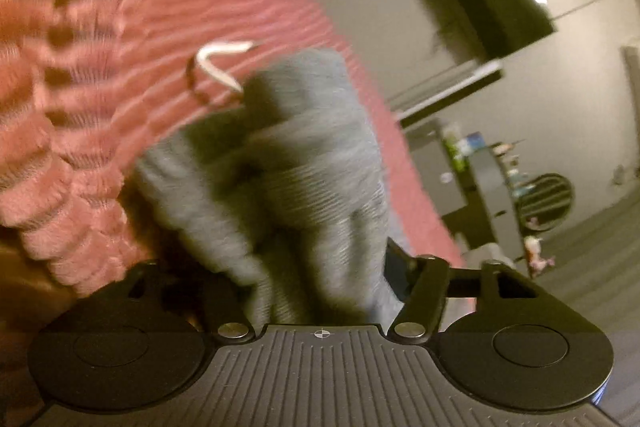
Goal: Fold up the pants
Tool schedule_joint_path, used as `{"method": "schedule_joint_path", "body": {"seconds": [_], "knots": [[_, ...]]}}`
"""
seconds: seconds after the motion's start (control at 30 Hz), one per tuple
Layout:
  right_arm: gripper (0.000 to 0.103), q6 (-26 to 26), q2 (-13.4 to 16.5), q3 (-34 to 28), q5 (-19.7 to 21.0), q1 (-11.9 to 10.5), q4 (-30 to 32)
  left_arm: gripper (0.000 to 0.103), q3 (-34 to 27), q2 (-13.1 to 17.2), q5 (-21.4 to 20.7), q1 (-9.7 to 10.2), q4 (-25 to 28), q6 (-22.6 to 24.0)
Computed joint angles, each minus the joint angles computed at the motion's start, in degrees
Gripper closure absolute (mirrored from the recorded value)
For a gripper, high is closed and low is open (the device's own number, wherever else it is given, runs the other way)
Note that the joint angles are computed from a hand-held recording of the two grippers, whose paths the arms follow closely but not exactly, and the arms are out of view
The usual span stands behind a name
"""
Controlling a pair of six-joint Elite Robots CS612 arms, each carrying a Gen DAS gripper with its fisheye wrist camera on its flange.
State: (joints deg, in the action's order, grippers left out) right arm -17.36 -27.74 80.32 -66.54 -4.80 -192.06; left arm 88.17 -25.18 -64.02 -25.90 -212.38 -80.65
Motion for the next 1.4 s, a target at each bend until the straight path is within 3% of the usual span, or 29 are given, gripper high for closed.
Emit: {"method": "schedule_joint_path", "body": {"seconds": [0.07,0.1,0.13,0.23,0.33,0.43,0.5,0.63,0.7,0.73,0.83,0.97,1.2,1.3,1.4], "knots": [[0.000,0.0,0.1,-0.1,0.1,0.0,-0.1,0.037,-0.4,0.5,0.3,0.17,-1.4,-2.0],[0.000,0.1,0.1,-0.1,0.1,0.0,-0.1,0.047,-0.2,0.5,0.4,0.22,-1.5,-3.3],[0.000,0.2,0.1,-0.2,0.1,0.0,0.0,0.065,0.0,0.4,0.3,0.30,-1.4,-4.3],[0.000,-0.3,0.1,-0.4,0.5,-0.1,0.6,0.075,0.3,0.4,0.5,0.13,-2.0,-4.3],[0.000,-1.0,0.0,-0.6,1.1,-0.2,1.7,0.077,0.6,0.0,0.6,-0.08,-3.2,-3.1],[0.000,-2.4,-0.8,-0.9,0.8,-0.3,5.3,0.079,1.1,-1.2,2.0,-0.63,-1.1,-1.0],[0.000,-2.2,-1.7,-0.6,-1.6,0.0,6.6,0.079,1.3,-2.2,2.8,-1.07,0.1,0.9],[0.000,-1.0,-1.7,1.1,-8.7,0.4,-2.1,0.080,1.6,-3.8,4.2,-2.06,0.0,5.3],[0.000,-3.7,-2.2,0.8,-11.0,0.8,3.5,0.080,1.3,-4.2,4.7,-2.63,-0.5,7.3],[0.000,-3.6,-2.2,0.5,-10.0,0.7,5.1,0.080,1.2,-4.3,4.7,-2.87,-0.9,8.1],[0.000,1.5,-2.6,-0.3,-4.9,-0.5,8.0,0.080,0.5,-4.9,4.5,-3.53,-1.8,11.5],[0.000,13.8,-3.1,-0.1,-2.4,-2.6,4.3,0.081,-1.0,-5.5,3.6,-4.39,-2.1,17.1],[0.000,25.9,-4.2,1.2,3.9,-6.3,-3.6,0.081,-10.0,-4.1,-0.1,-6.70,-1.5,29.6],[0.000,30.3,-4.2,2.0,5.6,-8.0,-9.0,0.081,-17.4,-1.9,-2.0,-8.23,4.6,37.9],[0.000,34.5,-3.4,2.2,3.1,-9.1,-15.9,0.077,-27.3,2.0,-4.2,-9.78,15.8,44.3]]}}
